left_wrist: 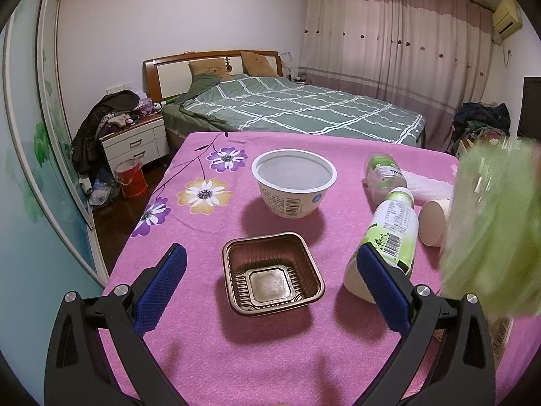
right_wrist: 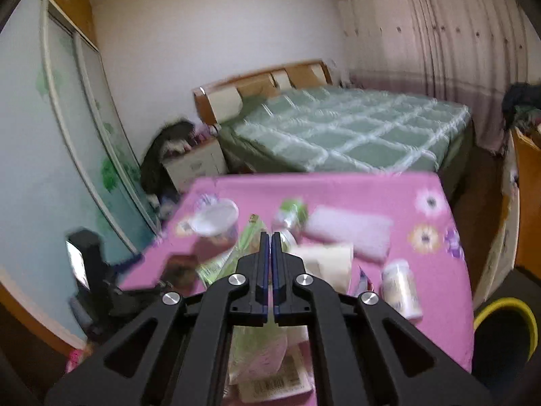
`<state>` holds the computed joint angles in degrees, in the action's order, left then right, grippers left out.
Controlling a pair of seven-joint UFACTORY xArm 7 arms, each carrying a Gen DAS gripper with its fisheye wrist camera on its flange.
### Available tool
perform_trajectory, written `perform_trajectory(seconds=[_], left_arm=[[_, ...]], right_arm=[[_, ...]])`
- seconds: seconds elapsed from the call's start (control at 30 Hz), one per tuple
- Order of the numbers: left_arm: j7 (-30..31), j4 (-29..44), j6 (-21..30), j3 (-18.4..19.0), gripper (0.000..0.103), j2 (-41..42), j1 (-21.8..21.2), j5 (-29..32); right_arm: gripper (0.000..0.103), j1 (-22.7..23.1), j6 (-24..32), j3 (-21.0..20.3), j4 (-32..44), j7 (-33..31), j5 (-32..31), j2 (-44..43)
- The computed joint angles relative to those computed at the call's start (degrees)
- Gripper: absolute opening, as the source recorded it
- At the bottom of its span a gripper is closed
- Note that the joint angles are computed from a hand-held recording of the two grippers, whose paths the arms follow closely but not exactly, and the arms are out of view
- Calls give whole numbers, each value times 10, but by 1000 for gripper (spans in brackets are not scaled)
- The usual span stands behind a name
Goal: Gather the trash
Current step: 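Lift the foil wrapper with the right tool away from the pile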
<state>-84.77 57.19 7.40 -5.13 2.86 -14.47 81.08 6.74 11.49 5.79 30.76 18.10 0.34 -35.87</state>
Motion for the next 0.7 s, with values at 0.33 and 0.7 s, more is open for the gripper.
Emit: perform_trajectory(seconds=[0.33, 0.7], left_arm=[[-11, 2, -8, 2, 99, 4, 0, 12], [-24, 0, -10, 1, 99, 0, -2, 24]], right_arm=[[48, -83, 7, 46, -47, 87, -59, -17], [30, -74, 66, 37, -95, 108, -74, -18]])
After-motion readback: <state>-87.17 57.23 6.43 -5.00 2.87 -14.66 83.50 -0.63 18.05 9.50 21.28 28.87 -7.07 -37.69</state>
